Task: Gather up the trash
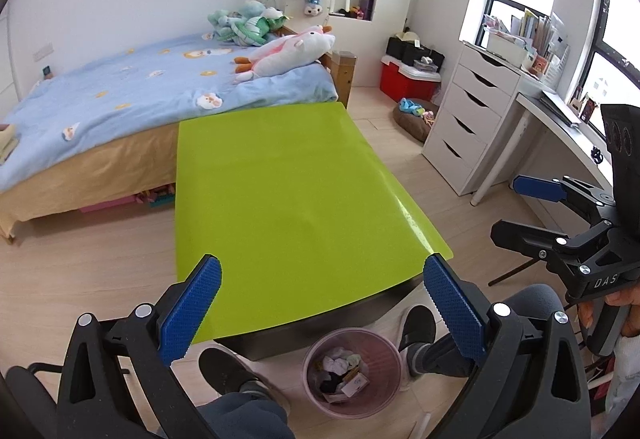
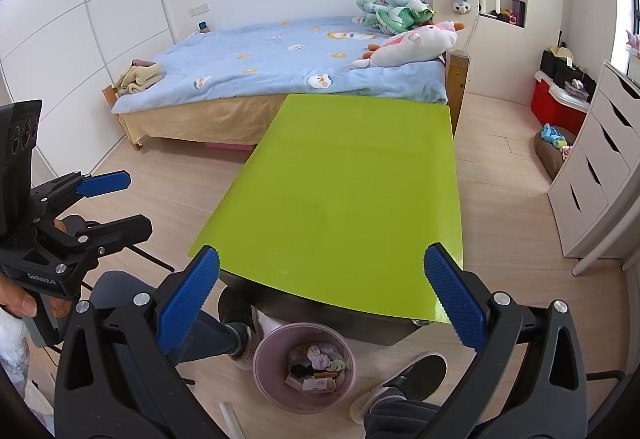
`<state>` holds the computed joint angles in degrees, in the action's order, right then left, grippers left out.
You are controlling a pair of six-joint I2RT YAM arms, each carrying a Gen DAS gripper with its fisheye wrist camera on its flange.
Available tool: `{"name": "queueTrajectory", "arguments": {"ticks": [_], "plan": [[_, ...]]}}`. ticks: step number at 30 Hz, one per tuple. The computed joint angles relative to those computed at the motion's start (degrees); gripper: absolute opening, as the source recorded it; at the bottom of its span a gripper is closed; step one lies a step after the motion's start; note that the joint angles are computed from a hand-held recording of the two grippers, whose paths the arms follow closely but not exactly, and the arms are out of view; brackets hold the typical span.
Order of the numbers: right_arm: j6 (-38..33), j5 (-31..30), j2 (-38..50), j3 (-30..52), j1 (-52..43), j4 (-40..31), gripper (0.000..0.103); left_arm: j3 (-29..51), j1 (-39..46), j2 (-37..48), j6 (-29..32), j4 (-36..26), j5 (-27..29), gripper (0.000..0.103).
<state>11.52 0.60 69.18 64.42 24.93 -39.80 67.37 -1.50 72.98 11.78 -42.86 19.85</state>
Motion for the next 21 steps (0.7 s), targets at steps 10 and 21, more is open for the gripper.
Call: {"name": "queueTrajectory", "arguments": {"ticks": [10, 21], "plan": [[0.11, -0.22, 0.74, 0.85, -0.08, -0.40, 0.100, -0.20, 0.21, 0.06, -0.76, -0.45, 0.63, 0.097], [-0.02, -0.17, 0.92, 0.68, -0.06, -0.11, 0.100, 0.10, 0.08, 0.44, -0.65, -0.83, 0.79, 0.097]]}}
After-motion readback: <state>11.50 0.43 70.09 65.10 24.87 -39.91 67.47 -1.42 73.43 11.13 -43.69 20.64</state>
